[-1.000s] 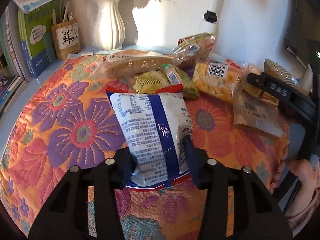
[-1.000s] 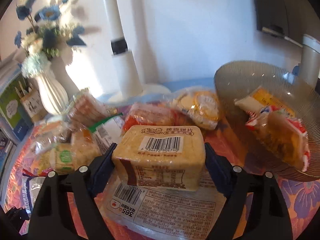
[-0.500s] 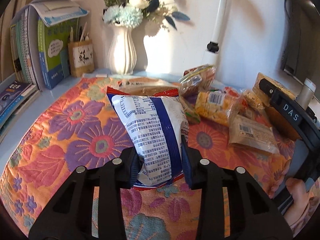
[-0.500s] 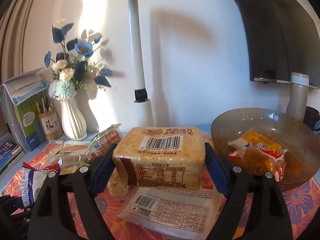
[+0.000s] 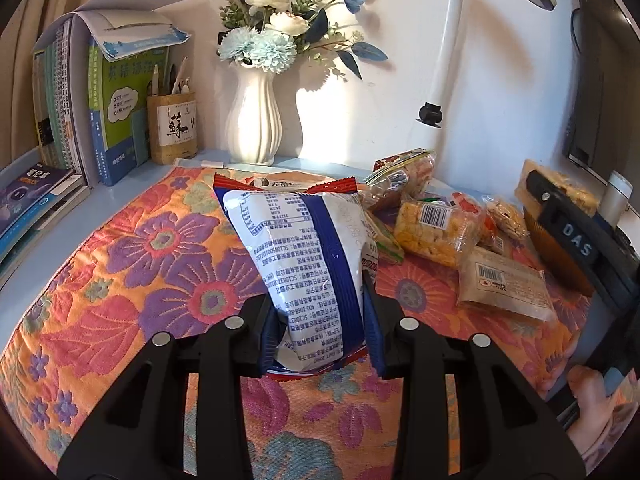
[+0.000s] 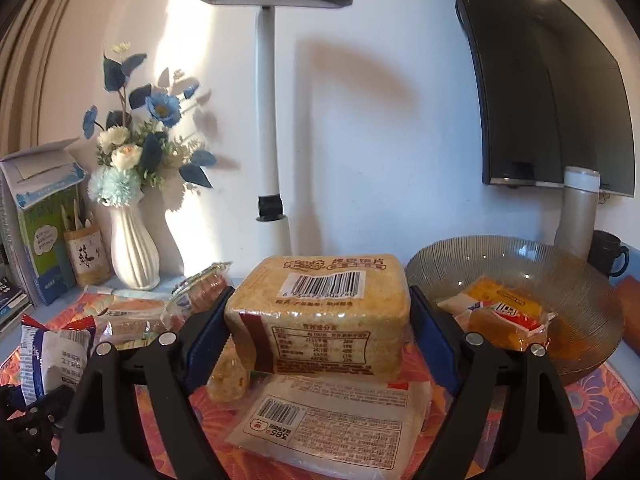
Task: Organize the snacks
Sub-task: 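Lift both packs and drop them into the brown bowl, opening both grippers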
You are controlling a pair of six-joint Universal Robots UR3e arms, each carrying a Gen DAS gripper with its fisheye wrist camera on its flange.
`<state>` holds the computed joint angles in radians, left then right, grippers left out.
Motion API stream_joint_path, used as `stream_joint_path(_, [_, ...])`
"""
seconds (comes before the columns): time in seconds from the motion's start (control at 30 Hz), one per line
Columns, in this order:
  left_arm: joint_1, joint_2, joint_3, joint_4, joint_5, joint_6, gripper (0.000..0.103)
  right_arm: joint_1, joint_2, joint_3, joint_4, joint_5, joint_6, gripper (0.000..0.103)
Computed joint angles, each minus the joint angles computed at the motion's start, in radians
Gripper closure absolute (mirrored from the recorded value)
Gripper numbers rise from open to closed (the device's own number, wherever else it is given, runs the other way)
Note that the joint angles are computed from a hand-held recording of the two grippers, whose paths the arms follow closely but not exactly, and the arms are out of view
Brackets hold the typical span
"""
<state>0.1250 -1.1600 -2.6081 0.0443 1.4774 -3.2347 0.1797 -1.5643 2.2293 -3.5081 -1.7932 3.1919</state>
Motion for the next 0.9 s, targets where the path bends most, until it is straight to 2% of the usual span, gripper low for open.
stream_joint_path(0.07, [-0.01,-0.006,0.002,0.01,0.021,-0.01,0.068,0.011,-0.009,0.009,-0.009,-0.008,-0.008,0.021])
stream_joint_path(0.13, [-0.026,0.001,-0.001,0.031,0.063,-0.028,0.068,0.003,-0.055,0.023,0.047,0.02,-0.005,0.021])
stream_joint_path(0.2, [-0.016,0.045,0.011,-0.014,0.046,-0.028,0.068,-0.017,-0.121,0.055,0.08,0.064,-0.003,0.021])
stream_joint_path(0.3, [0.013,0.119,0.062,-0.141,-0.011,-0.053,0.068,-0.126,-0.275,0.069,0.208,0.235,0.014,0.021])
stream_joint_path(0.33, [-0.014,0.112,0.101,-0.166,0.01,-0.065,0.068,-0.211,-0.352,0.063,0.28,0.353,0.029,0.021])
stream_joint_path(0.4, [-0.08,0.079,0.169,-0.178,0.062,-0.075,0.068,-0.311,-0.422,0.038,0.366,0.482,0.043,0.02])
stream_joint_path(0.43, [-0.138,0.036,0.23,-0.179,0.108,-0.09,0.068,-0.388,-0.46,0.015,0.431,0.583,0.047,0.02])
stream_joint_path(0.57, [-0.25,-0.091,0.426,-0.238,0.145,-0.141,0.068,-0.598,-0.514,-0.085,0.607,0.813,0.048,0.02])
stream_joint_path(0.63, [-0.308,-0.178,0.546,-0.271,0.155,-0.169,0.068,-0.721,-0.537,-0.135,0.726,0.935,0.001,0.02])
stream_joint_path(0.73, [-0.404,-0.323,0.72,-0.273,0.171,-0.178,0.068,-0.867,-0.543,-0.221,0.915,1.052,-0.117,0.02])
stream_joint_path(0.9, [-0.505,-0.577,1.055,-0.366,0.121,-0.18,0.068,-1.036,-0.484,-0.36,1.157,1.104,-0.311,0.02])
